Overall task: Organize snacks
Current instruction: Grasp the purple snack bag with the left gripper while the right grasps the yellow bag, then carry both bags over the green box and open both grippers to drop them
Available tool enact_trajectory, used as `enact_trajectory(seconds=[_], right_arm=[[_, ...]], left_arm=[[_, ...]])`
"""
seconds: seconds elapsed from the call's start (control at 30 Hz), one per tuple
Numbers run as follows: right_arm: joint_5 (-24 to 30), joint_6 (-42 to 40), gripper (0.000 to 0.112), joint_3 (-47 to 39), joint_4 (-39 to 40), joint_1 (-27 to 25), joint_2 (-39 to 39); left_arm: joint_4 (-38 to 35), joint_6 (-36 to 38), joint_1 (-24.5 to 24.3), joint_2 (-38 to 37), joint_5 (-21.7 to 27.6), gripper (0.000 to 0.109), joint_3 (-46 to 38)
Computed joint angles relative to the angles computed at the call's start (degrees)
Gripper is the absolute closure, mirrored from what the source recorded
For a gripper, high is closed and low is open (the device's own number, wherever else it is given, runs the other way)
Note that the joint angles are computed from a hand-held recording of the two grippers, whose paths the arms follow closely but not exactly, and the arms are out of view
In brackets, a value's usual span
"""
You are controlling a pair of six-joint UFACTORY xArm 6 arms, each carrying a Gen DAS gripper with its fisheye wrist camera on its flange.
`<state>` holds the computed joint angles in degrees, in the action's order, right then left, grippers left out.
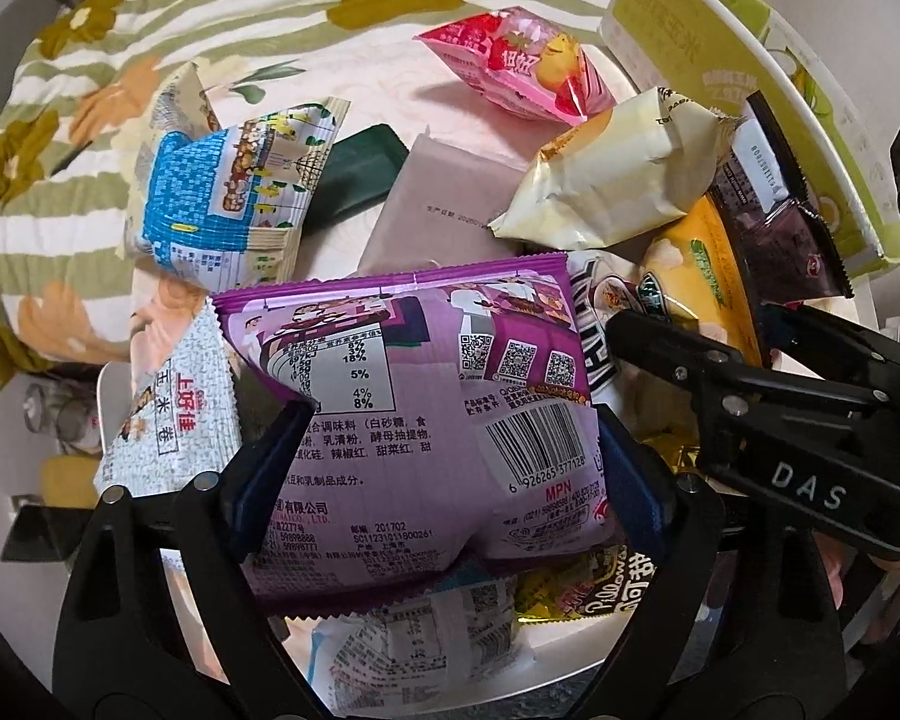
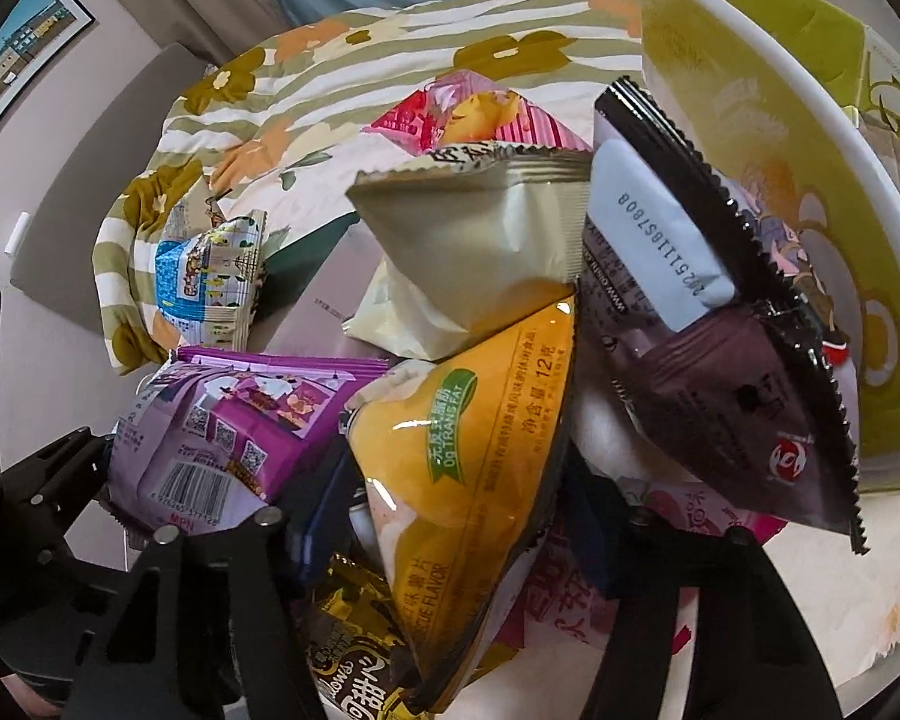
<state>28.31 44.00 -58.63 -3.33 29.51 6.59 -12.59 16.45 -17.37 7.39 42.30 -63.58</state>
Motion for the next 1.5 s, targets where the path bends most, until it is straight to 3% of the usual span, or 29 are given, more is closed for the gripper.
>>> enact_trajectory(seconds=[0.13,0.53,1.03,1.27,1.5], right_arm=[[-1.0,0.5,0.066,1.5,-0.8,0.0,-1.5],[-1.6,2.2,0.067,4.3,-5.9,0.7,-7.6],[1.0,-5.9,0.067,11.9,-4.0,-0.1,-23.4],[2.2,-6.0,0.067,14.7,-5.5,-4.6,-31.6],[4.4,-3.9,0.067,13.2,-9.9,-11.5,-33.1]], left_arm=[[0.6,-1.6,-0.6,-1.8,-0.9,0.021,1.5],[1.2,-6.6,-1.5,-10.3,-3.9,0.021,7.1],[7.5,-22.7,-7.2,-24.5,-7.1,0.021,14.1],[9.3,-22.8,-11.1,-19.4,-7.1,0.021,5.9],[4.4,-15.1,-14.3,-4.4,-6.5,0.021,-11.5]])
